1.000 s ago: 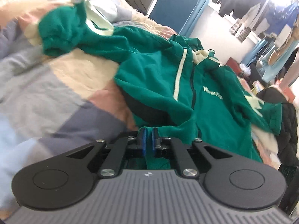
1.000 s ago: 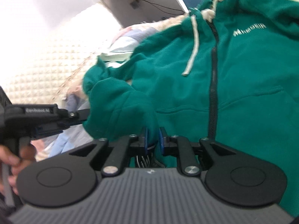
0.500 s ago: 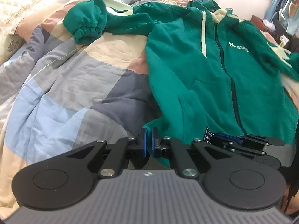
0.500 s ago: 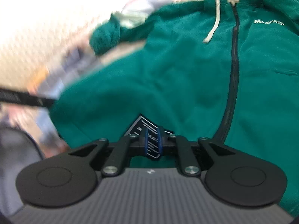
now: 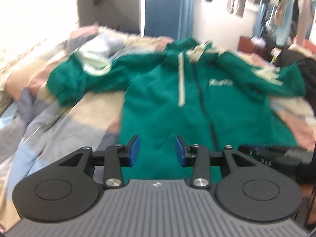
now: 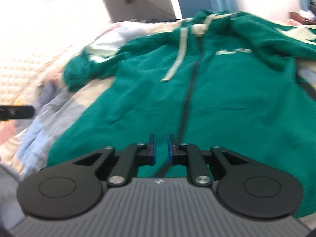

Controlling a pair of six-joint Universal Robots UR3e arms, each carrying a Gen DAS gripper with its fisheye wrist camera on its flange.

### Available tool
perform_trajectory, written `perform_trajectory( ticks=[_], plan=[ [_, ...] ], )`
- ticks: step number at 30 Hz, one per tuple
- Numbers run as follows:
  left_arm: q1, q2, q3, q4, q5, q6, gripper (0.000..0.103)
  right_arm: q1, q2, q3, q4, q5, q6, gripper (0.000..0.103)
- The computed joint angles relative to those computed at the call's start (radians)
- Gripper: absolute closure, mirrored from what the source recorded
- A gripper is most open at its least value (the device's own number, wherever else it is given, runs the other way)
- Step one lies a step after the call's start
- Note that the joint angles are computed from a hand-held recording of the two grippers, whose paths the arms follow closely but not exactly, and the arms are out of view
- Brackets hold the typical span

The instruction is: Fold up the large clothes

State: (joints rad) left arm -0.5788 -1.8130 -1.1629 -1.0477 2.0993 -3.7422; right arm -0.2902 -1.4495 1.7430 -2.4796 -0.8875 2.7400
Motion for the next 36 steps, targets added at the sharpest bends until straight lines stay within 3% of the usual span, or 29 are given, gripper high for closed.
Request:
perform_trajectory(
  ticks=[11,13,20,28,32,36],
  plan=[
    [0.042,-0.516,0.593,0.159,-0.191,0.074,0.05,-0.119,0.023,-0.046,-0.117,-0.019,0.044,0.087],
    [0.035,-0.588,0.648,0.174,-0.185,0.099,0.05,-0.121,0.037,-0.052,-0.149,-0.032,0.047,0.087],
    [0.083,-0.664,0.537,0.266,-0.247,0.114,0.05,-0.074,0.121,-0.092,-0.162,-0.078,0.043,0.087],
    [0.136,-0.688,0.394,0.261,-0.302,0.069,0.05,0.037,0.294,-0.207,-0.143,-0.289,0.024,0.088],
    [0.142,-0.721,0.485,0.193,-0.308,0.036,0.05,0.028,0.292,-0.208,-0.147,-0.266,0.043,0.087],
    [0.157,-0.652,0.389,0.232,-0.335,0.001,0.05,-0.024,0.268,-0.207,-0.175,-0.147,0.115,0.087]
  ],
)
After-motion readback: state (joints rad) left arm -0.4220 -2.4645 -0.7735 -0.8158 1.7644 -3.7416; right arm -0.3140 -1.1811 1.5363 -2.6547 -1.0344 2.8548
